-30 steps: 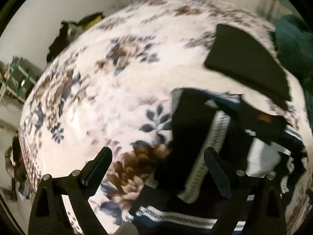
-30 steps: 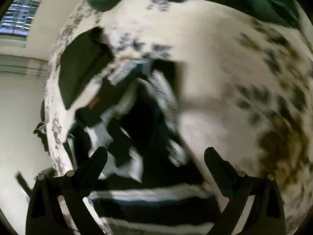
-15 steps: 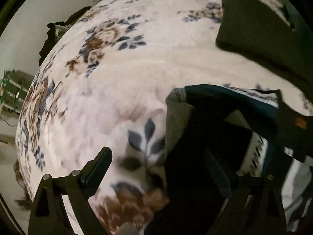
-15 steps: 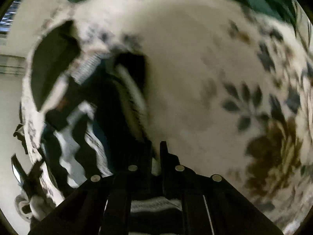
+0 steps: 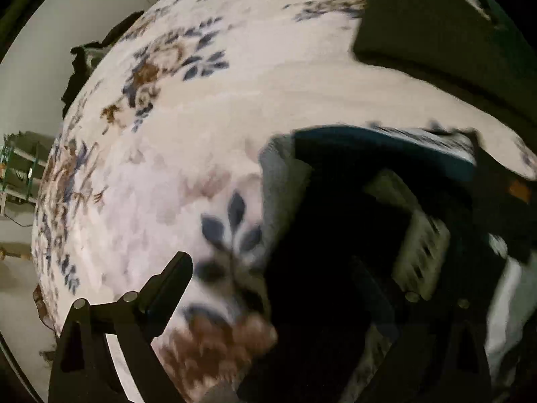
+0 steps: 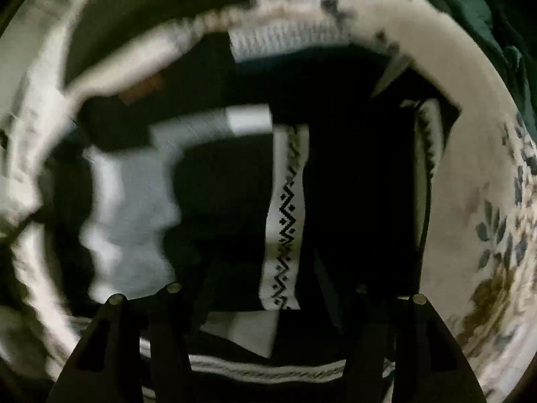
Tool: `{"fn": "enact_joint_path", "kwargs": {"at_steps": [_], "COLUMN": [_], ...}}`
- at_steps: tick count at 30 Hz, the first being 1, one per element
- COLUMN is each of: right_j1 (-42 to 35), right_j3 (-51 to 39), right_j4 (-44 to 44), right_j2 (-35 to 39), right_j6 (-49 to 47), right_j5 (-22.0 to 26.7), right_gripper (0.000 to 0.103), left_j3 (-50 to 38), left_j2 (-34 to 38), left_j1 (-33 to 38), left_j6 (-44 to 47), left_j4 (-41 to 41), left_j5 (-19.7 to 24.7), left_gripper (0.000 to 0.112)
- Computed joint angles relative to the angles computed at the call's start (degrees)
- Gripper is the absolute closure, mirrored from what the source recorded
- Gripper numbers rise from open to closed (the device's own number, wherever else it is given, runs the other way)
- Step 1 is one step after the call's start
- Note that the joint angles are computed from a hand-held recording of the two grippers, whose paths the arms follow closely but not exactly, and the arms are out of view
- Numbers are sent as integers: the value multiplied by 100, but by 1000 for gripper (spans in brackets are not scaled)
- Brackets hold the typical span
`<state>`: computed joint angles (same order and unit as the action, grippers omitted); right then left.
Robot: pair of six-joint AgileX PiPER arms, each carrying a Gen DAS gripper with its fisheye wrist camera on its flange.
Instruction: Fold small clothes
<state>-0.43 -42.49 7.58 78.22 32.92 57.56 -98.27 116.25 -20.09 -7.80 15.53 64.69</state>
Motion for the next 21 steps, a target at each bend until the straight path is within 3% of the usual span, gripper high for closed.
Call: {"fn": "enact_joint_path", "kwargs": {"at_steps": [6,9,12,15,18,19,20,21], "right_j1": [405,5,-245,-573,-720,-684,-547,-345], "right_j3": [242,-120,-619,-1244,-1882,-2019,-2140,-2189], "right_j4": [-237,33,-237,-229,-84,44,4,-266], "right_j2": [-158,-377,-557,265,1410,1695,1935,2041], "right_j6": [41,-54,95,-433,-1448,-1758,-1918,-1870], "right_j5": [155,496,565,417,475,573,649,639], "right_gripper": [52,50,48,48,48,51,72,85], "left_j3": [-957,-648,-137,135,-99,-162,-177,-234], "left_j2": [454,-4,-470,-427,-53,35,66,139], "left_j1": [184,179,3,-231,-235,-228,-245,-256], "left_j6": [438,751,978,920,915,923,920,928], "left_j4": [-236,-480,-482,-138,-100,-89,-52,-8], "left_j5": [253,179,-54,-265,-165,-189,-212,-243], "left_gripper": [16,16,16,16,16,16,16,14]}}
